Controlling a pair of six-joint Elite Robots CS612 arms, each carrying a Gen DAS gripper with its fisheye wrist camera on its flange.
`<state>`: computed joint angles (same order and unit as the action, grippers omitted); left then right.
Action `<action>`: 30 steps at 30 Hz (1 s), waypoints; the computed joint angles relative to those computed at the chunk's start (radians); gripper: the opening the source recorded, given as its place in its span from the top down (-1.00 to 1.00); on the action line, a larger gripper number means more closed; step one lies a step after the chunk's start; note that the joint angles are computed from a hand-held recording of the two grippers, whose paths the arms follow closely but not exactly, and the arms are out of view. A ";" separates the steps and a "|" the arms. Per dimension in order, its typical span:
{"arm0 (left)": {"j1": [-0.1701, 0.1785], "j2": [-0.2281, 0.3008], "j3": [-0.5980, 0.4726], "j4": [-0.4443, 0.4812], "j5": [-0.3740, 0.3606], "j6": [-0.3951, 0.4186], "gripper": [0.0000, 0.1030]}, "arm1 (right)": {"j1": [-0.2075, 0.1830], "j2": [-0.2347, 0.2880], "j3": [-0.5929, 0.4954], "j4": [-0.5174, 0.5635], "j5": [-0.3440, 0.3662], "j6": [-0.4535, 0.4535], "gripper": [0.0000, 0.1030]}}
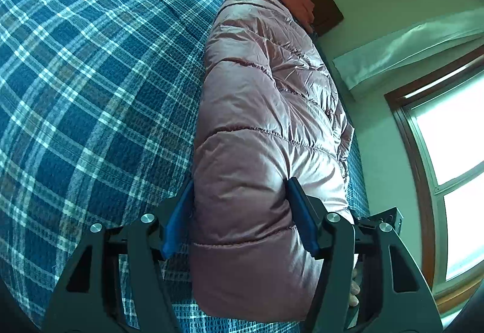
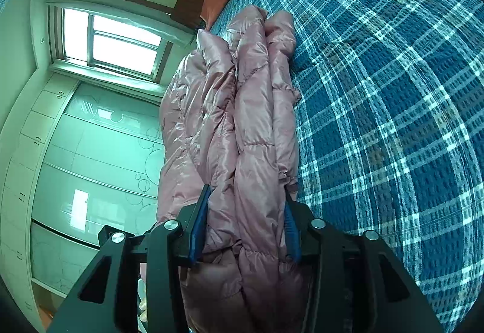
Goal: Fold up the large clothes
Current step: 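Lay the folded bundle down onto the bed with both grippers, then open both grippers and withdraw them from the folded jacket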
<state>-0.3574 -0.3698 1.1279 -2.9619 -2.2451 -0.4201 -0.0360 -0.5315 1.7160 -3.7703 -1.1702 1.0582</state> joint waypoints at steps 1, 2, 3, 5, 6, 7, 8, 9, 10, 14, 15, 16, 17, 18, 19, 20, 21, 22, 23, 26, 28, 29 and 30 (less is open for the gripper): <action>-0.002 -0.008 0.011 -0.006 0.014 0.015 -0.25 | 0.002 -0.002 0.006 -0.005 -0.006 0.012 -0.03; -0.002 -0.012 0.016 -0.007 0.021 0.025 -0.28 | 0.001 -0.002 0.009 -0.010 -0.010 0.024 -0.08; -0.003 -0.020 0.029 -0.015 0.030 0.028 -0.31 | 0.002 -0.002 0.018 -0.025 -0.016 0.038 -0.11; 0.000 -0.029 0.046 -0.028 0.038 0.023 -0.33 | 0.001 -0.001 0.035 -0.051 -0.017 0.048 -0.12; 0.000 -0.034 0.056 -0.033 0.040 0.023 -0.33 | 0.005 -0.004 0.045 -0.061 -0.021 0.052 -0.12; 0.000 -0.040 0.068 -0.037 0.047 0.022 -0.35 | 0.008 -0.006 0.052 -0.067 -0.026 0.054 -0.12; 0.000 -0.044 0.077 -0.042 0.055 0.021 -0.37 | 0.013 -0.007 0.057 -0.069 -0.031 0.056 -0.12; -0.001 -0.052 0.092 -0.050 0.066 0.024 -0.37 | 0.018 -0.010 0.064 -0.073 -0.036 0.059 -0.12; -0.002 -0.057 0.103 -0.054 0.076 0.030 -0.38 | 0.022 -0.012 0.070 -0.072 -0.041 0.060 -0.12; -0.007 -0.091 0.174 -0.110 0.145 0.048 -0.43 | 0.048 -0.036 0.107 -0.051 -0.103 0.045 -0.12; -0.008 -0.098 0.188 -0.120 0.159 0.052 -0.44 | 0.058 -0.049 0.120 -0.035 -0.133 0.032 -0.12; -0.010 -0.107 0.204 -0.131 0.180 0.058 -0.45 | 0.068 -0.061 0.129 -0.018 -0.169 0.018 -0.12; -0.012 -0.116 0.219 -0.142 0.202 0.064 -0.45 | 0.080 -0.071 0.133 0.002 -0.201 0.004 -0.12; -0.015 -0.126 0.237 -0.154 0.231 0.074 -0.45 | 0.094 -0.089 0.141 0.031 -0.246 -0.018 -0.12; -0.020 -0.136 0.251 -0.161 0.261 0.090 -0.45 | 0.108 -0.105 0.145 0.062 -0.286 -0.039 -0.12; -0.024 -0.147 0.268 -0.173 0.292 0.107 -0.45 | 0.124 -0.123 0.150 0.099 -0.337 -0.064 -0.12; -0.030 -0.159 0.288 -0.188 0.331 0.126 -0.45 | 0.136 -0.138 0.152 0.130 -0.376 -0.082 -0.12; -0.035 -0.169 0.305 -0.197 0.365 0.144 -0.45 | 0.150 -0.153 0.151 0.167 -0.420 -0.103 -0.12; -0.039 -0.178 0.320 -0.204 0.388 0.156 -0.45 | 0.163 -0.166 0.151 0.200 -0.460 -0.120 -0.12; -0.051 -0.205 0.365 -0.220 0.460 0.183 -0.53 | 0.202 -0.197 0.146 0.298 -0.572 -0.168 -0.12; -0.057 -0.220 0.395 -0.252 0.494 0.185 -0.56 | 0.228 -0.212 0.137 0.353 -0.640 -0.193 -0.25; -0.062 -0.230 0.412 -0.272 0.518 0.192 -0.58 | 0.237 -0.219 0.130 0.379 -0.670 -0.201 -0.28; -0.066 -0.238 0.425 -0.287 0.533 0.202 -0.59 | 0.250 -0.225 0.127 0.401 -0.706 -0.211 -0.31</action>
